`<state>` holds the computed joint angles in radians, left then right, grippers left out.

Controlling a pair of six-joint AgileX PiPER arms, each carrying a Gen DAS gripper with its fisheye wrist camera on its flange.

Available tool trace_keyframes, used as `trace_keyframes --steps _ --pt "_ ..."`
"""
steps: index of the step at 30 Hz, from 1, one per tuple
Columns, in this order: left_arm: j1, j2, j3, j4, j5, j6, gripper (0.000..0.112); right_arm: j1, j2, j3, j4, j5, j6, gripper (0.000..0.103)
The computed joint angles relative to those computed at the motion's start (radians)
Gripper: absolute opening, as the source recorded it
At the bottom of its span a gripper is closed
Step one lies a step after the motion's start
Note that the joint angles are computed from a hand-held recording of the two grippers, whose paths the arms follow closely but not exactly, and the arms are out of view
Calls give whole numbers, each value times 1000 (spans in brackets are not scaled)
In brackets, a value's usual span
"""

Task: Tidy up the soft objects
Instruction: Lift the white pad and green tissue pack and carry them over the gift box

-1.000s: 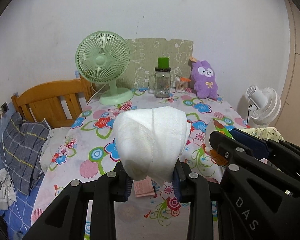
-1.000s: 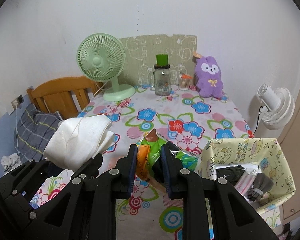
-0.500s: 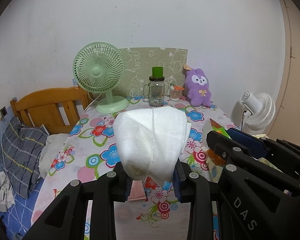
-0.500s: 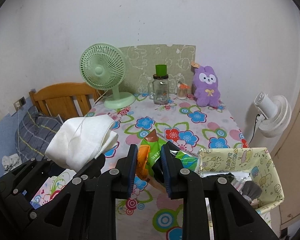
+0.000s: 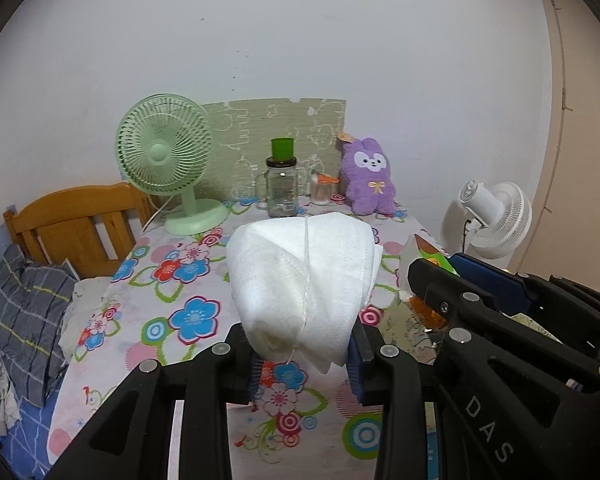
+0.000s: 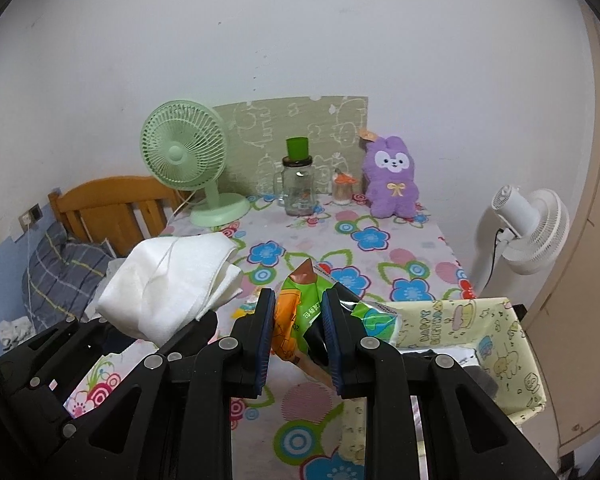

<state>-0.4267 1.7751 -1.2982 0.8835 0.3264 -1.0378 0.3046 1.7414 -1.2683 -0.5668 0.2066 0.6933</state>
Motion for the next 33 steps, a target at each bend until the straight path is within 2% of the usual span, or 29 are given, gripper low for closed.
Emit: trace_keyframes --steps 5,11,33 --pt "-21 20 -27 -27 -4 27 34 -25 -11 18 -45 -12 43 27" --pt "-47 48 -64 -63 0 66 34 -77 -17 32 173 -38 -161 27" --pt "-147 248 -311 -324 53 332 35 -245 18 61 442 -61 -457 27"
